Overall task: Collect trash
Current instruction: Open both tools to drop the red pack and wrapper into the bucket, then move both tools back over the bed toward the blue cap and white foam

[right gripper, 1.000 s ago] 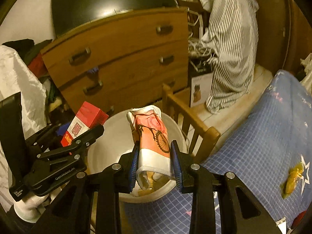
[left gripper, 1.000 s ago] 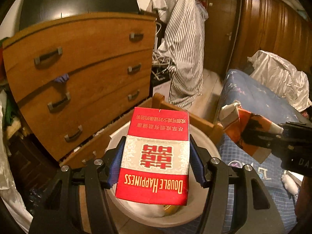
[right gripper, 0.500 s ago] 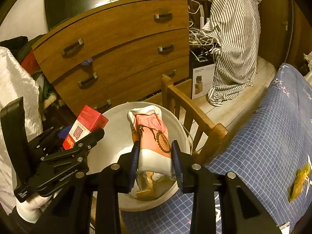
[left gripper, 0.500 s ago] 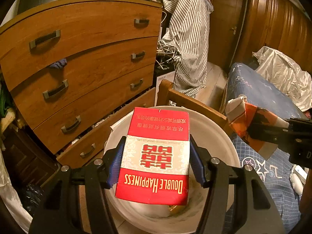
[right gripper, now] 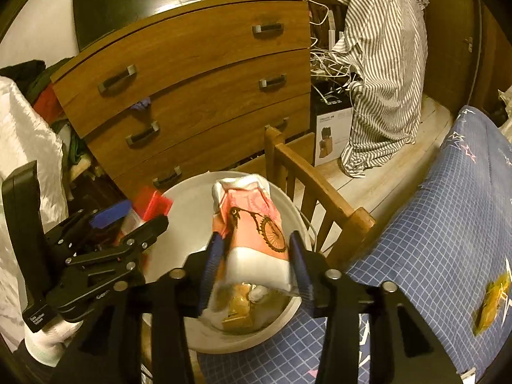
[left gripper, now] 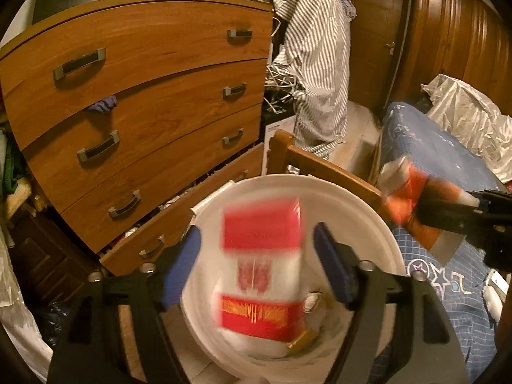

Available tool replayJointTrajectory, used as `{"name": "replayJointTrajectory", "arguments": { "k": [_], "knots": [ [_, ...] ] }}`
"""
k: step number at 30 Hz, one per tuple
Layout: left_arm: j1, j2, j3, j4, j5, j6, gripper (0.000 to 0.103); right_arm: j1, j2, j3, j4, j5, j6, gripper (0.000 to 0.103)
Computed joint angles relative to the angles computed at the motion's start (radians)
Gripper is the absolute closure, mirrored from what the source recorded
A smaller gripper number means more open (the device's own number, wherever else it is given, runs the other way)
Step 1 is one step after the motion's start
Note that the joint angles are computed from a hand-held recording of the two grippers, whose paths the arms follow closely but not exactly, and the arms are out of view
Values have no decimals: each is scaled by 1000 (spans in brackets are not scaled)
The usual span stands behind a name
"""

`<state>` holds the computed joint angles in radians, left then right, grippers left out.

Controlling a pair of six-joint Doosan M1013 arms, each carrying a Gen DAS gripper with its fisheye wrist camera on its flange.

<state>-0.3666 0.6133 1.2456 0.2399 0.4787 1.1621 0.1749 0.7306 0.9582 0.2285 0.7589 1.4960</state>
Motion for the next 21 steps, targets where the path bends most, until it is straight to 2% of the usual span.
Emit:
{"name": "replayJointTrajectory", "arguments": {
  "k": [9, 13, 16, 19, 21],
  "knots": [
    [1, -13, 17, 14, -7, -5, 30, -12, -37, 53, 39, -41, -22, 57],
    [-10, -31, 40, 14, -24, 3, 30, -22, -84, 128, 64, -87, -48, 57],
    [-23, -50, 65, -4, -44, 24, 30, -37, -147, 227, 111, -159, -87, 57],
    [-46, -72, 97, -71, -71, 107, 30, -53, -228, 355, 154, -254, -134, 57],
    [-65, -81, 115, -106, -87, 155, 30, -69, -305, 477, 184, -342, -162, 57]
  ]
}}
